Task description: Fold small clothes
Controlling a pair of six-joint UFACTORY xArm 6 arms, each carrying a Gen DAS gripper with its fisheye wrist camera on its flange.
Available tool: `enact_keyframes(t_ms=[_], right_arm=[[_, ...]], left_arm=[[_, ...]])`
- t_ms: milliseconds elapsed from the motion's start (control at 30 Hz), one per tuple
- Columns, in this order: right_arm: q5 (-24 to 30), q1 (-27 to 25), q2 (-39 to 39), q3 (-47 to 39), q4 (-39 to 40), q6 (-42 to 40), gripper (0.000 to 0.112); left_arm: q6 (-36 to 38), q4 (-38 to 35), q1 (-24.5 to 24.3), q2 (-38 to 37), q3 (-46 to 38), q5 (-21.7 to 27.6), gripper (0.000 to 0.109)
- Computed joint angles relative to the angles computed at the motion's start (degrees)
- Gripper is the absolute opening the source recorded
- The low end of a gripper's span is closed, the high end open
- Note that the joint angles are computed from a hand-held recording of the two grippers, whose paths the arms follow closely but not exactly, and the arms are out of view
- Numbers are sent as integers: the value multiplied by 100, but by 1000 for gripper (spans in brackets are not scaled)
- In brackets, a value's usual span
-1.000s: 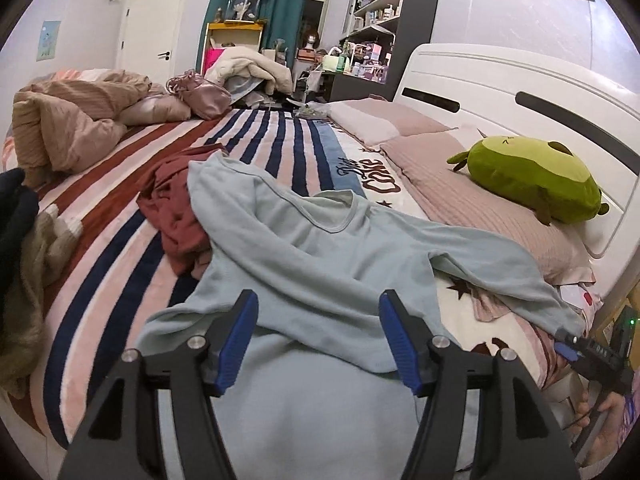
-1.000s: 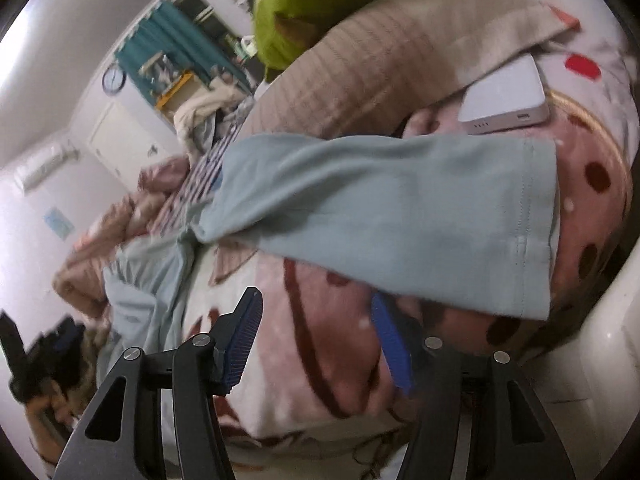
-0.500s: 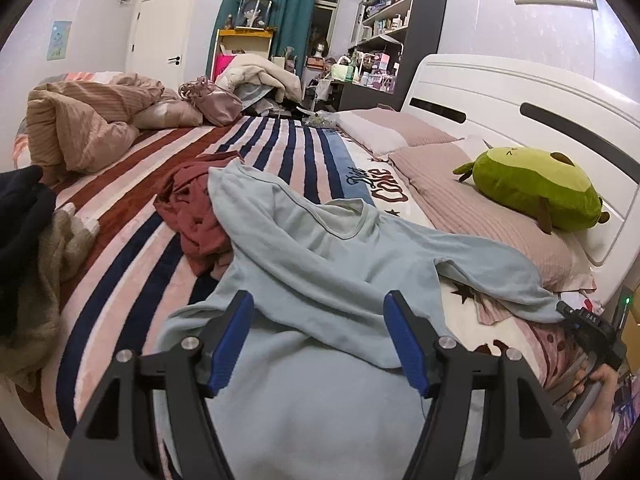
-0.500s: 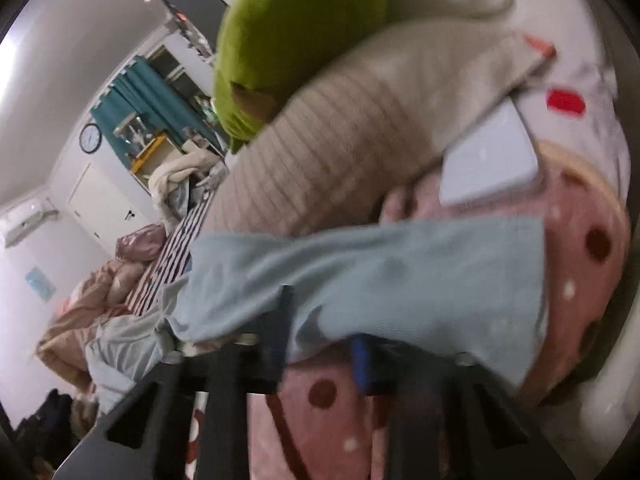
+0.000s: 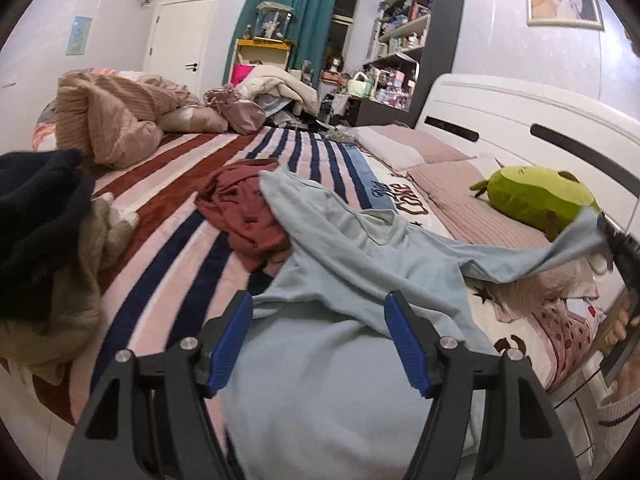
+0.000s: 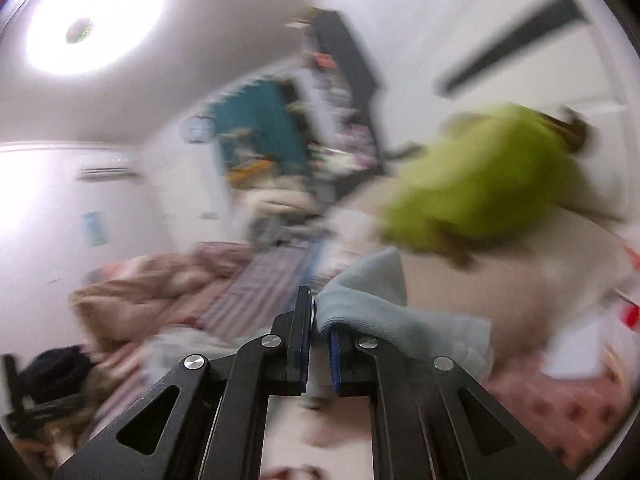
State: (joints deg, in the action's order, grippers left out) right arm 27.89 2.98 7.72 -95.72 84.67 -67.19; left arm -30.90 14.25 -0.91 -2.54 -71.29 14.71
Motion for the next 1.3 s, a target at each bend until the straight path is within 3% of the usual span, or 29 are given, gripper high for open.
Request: enact_keyframes(t_ms=[167, 333, 433, 533, 667, 733, 800, 867, 967, 1067, 1133, 1300], right_arm=[[631, 622, 200, -452, -92, -661, 3], [1934, 1216, 800, -1013, -1121, -101, 3], [2798, 1592, 1471, -1560, -2377, 764, 3], [3271, 1766, 1799, -1624, -2956, 1307, 3], [3245, 1979, 1805, -1257, -3473, 1673, 6], [3177, 1966, 1621, -1021, -3612, 1629, 9], [3279, 1831, 1377, -828, -3579, 1473, 23], [3285, 1682, 1119, -607, -3348, 1183, 34], [3068, 1453, 677, -197, -3217, 842, 43], [2751, 1261, 425, 49, -3250, 866, 44], [2556, 1083, 254, 263, -3196, 918, 44], [2215, 678, -20, 674, -2884, 1057, 44]], left_arm=[[-89, 49, 266, -317, 528, -367, 65], [-287, 345, 566, -617, 989, -611, 65], [276, -253, 668, -759, 1248, -737, 67], [1075, -1047, 658, -826, 1392, -806, 69], [1606, -1510, 601, -697, 1292, -738, 70], [2205, -2191, 488, -586, 1185, -722, 70], [3016, -3099, 316, -444, 1009, -660, 71], [3425, -3518, 177, -317, 839, -535, 72], [3730, -3771, -52, -109, 579, -290, 72], [4007, -3980, -316, 180, 218, 8, 73], [3939, -3763, -521, 425, -56, 203, 73], [2373, -1738, -835, 1324, -1027, 944, 73]])
